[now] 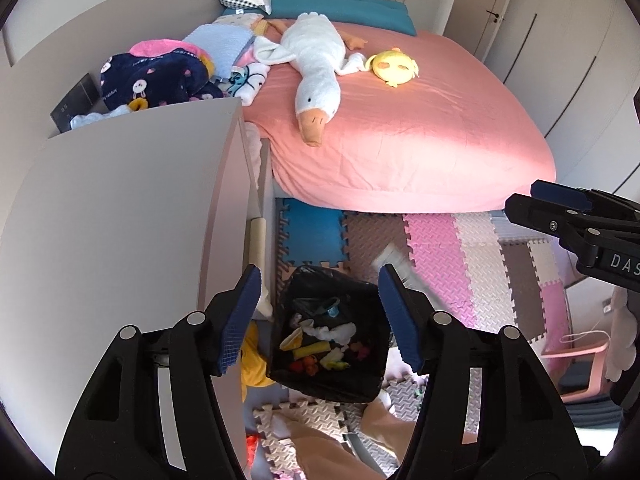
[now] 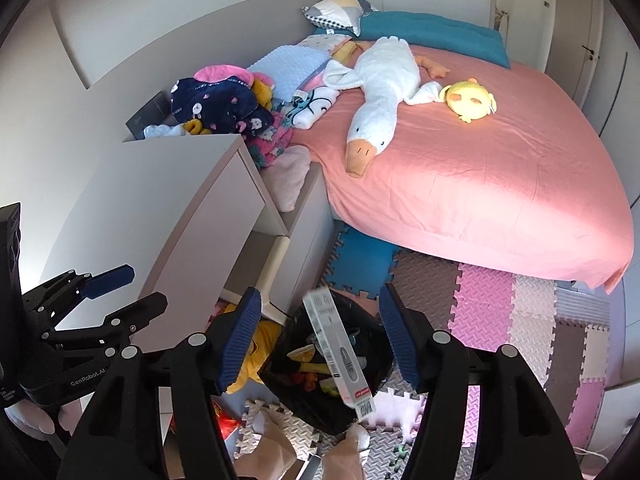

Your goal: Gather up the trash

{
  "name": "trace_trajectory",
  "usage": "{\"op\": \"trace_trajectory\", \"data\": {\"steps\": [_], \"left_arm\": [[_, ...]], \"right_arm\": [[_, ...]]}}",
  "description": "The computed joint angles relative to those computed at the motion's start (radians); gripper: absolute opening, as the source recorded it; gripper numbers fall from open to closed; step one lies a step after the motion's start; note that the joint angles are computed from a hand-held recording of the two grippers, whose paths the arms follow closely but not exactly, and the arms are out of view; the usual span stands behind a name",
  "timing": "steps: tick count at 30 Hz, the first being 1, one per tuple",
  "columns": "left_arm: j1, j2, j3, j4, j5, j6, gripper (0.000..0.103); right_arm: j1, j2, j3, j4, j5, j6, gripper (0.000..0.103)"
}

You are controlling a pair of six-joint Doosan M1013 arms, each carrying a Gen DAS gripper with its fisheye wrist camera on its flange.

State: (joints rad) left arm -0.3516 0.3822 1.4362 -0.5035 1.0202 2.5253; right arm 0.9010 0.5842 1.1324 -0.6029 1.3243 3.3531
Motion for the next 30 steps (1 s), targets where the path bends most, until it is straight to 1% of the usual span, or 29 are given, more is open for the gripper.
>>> {"op": "trace_trajectory", "data": {"steps": [11, 14, 18, 20, 22, 23, 25, 27, 30], "left_arm": [[0.003, 0.005, -0.005, 0.019, 0.000, -0.023, 0.061], [0.005, 0.003, -0.003, 0.021, -0.008, -0.022, 0.067], [0.004, 0.000, 0.000, 0.044, -0.027, -0.046, 0.080], [0.007, 0.000, 0.001, 0.034, -0.030, -0.043, 0.082], [0.011, 0.001, 0.000, 0.024, -0.023, -0.041, 0.087], [0.012, 0.001, -0.001, 0.021, -0.023, -0.042, 0.087], [0.012, 0.001, -0.002, 0.030, -0.030, -0.055, 0.092], [0.008, -0.006, 0.007, 0.045, -0.057, -0.077, 0.093], [0.013, -0.007, 0.006, 0.022, -0.051, -0.064, 0.095]], "right_arm": [[-0.001, 0.000, -0.002, -0.001, -0.009, -0.008, 0.062], [0.000, 0.006, -0.012, -0.001, -0.005, -0.014, 0.062], [-0.001, 0.013, -0.026, 0.002, -0.001, -0.031, 0.062], [-0.001, 0.016, -0.032, 0.003, 0.002, -0.038, 0.062], [-0.001, 0.015, -0.030, 0.004, 0.000, -0.039, 0.062], [-0.001, 0.016, -0.032, 0.004, 0.000, -0.042, 0.062], [-0.002, 0.017, -0.033, 0.006, 0.001, -0.047, 0.062], [-0.001, 0.018, -0.035, 0.007, 0.001, -0.051, 0.062], [-0.001, 0.018, -0.037, 0.006, 0.000, -0.057, 0.062]]}}
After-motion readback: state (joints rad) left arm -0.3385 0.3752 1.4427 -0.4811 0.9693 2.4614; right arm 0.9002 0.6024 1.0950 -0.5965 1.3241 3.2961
